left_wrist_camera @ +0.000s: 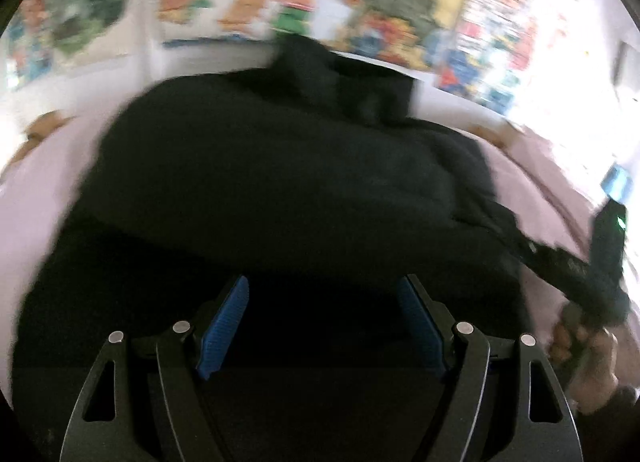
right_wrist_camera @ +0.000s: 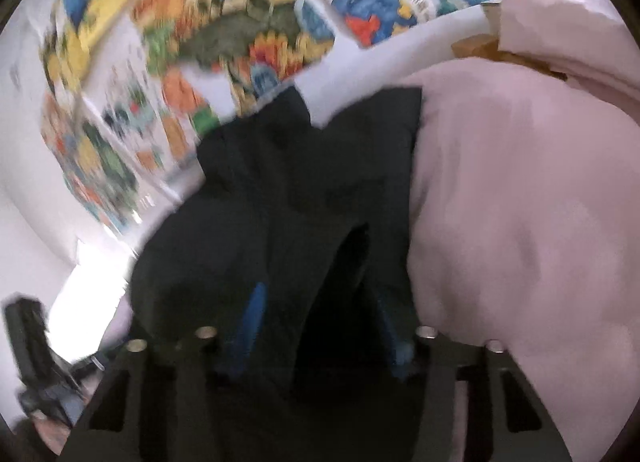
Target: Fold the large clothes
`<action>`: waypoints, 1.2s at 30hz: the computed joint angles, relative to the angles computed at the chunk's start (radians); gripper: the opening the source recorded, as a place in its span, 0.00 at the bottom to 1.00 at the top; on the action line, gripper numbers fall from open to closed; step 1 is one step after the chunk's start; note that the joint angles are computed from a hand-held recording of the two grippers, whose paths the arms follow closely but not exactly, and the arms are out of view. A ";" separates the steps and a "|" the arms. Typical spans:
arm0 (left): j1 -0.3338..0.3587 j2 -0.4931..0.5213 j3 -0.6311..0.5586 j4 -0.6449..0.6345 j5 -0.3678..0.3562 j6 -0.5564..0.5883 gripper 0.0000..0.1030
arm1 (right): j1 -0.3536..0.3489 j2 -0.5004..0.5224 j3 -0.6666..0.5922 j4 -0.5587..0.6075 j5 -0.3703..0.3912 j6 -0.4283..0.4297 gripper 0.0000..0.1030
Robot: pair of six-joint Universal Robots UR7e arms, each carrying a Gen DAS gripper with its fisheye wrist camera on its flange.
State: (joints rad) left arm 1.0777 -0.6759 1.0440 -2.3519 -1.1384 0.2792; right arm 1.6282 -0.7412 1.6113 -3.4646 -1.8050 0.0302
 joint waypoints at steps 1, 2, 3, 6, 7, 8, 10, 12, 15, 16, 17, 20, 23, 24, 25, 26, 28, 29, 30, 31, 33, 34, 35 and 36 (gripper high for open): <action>0.005 -0.002 -0.002 -0.012 0.018 -0.002 0.70 | 0.006 0.008 -0.010 0.013 -0.018 -0.012 0.41; 0.011 0.002 -0.012 -0.037 0.047 -0.001 0.70 | 0.013 0.017 -0.019 0.012 -0.041 -0.024 0.41; 0.020 0.007 -0.034 -0.046 0.066 -0.010 0.70 | 0.021 0.026 -0.025 -0.001 -0.065 -0.043 0.30; 0.044 0.019 -0.077 -0.128 0.086 -0.014 0.70 | 0.056 0.052 -0.048 -0.078 -0.156 -0.151 0.07; 0.050 0.027 -0.100 -0.147 0.099 -0.015 0.70 | 0.069 0.059 -0.058 -0.099 -0.181 -0.190 0.06; 0.055 0.039 -0.130 -0.157 0.111 -0.013 0.70 | 0.090 0.074 -0.077 -0.140 -0.232 -0.255 0.06; 0.064 0.067 -0.191 -0.173 0.134 0.000 0.70 | 0.114 0.095 -0.106 -0.204 -0.286 -0.325 0.06; 0.069 0.116 -0.278 -0.162 0.153 0.018 0.70 | 0.122 0.115 -0.143 -0.203 -0.319 -0.353 0.06; 0.082 0.199 -0.410 -0.143 0.158 0.031 0.70 | 0.117 0.164 -0.213 -0.137 -0.398 -0.359 0.06; 0.087 0.229 -0.462 -0.113 0.159 0.020 0.70 | 0.112 0.181 -0.232 -0.111 -0.424 -0.351 0.06; 0.092 0.256 -0.512 -0.083 0.166 0.015 0.70 | 0.107 0.194 -0.245 -0.102 -0.441 -0.354 0.06; 0.109 0.345 -0.659 0.011 0.190 0.013 0.72 | 0.089 0.226 -0.268 -0.109 -0.459 -0.392 0.08; 0.127 0.359 -0.650 -0.056 0.183 0.076 0.88 | 0.075 0.235 -0.269 -0.117 -0.446 -0.401 0.08; 0.136 0.362 -0.658 -0.052 0.164 0.067 0.91 | 0.073 0.241 -0.275 -0.118 -0.448 -0.411 0.09; 0.142 0.368 -0.675 -0.035 0.148 0.051 0.92 | 0.071 0.248 -0.279 -0.122 -0.449 -0.420 0.09; 0.149 0.380 -0.705 -0.012 0.130 0.032 0.93 | 0.070 0.253 -0.281 -0.129 -0.445 -0.427 0.09; 0.156 0.388 -0.723 -0.005 0.120 0.026 0.96 | 0.066 0.265 -0.286 -0.133 -0.442 -0.445 0.12; 0.157 0.388 -0.716 -0.019 0.123 0.037 0.97 | 0.066 0.274 -0.297 -0.129 -0.448 -0.454 0.12; 0.158 0.384 -0.699 -0.042 0.127 0.054 0.98 | 0.067 0.280 -0.302 -0.133 -0.453 -0.463 0.12; 0.158 0.378 -0.678 -0.065 0.135 0.067 0.99 | 0.067 0.287 -0.309 -0.139 -0.459 -0.472 0.12; 0.158 0.385 -0.661 -0.150 0.151 0.101 0.99 | 0.068 0.296 -0.318 -0.143 -0.467 -0.484 0.12; 0.156 0.383 -0.663 -0.139 0.155 0.091 0.98 | 0.068 0.298 -0.320 -0.146 -0.469 -0.489 0.12; 0.154 0.369 -0.644 -0.138 0.157 0.079 0.98 | 0.068 0.300 -0.320 -0.151 -0.469 -0.492 0.12; 0.152 0.342 -0.606 -0.139 0.157 0.062 0.98 | 0.067 0.297 -0.315 -0.156 -0.465 -0.490 0.12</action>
State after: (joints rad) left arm 1.2296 -0.3336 0.4382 -2.4909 -0.9811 0.3416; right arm 1.6949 -0.4438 1.2965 -3.6209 -2.2703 -0.4597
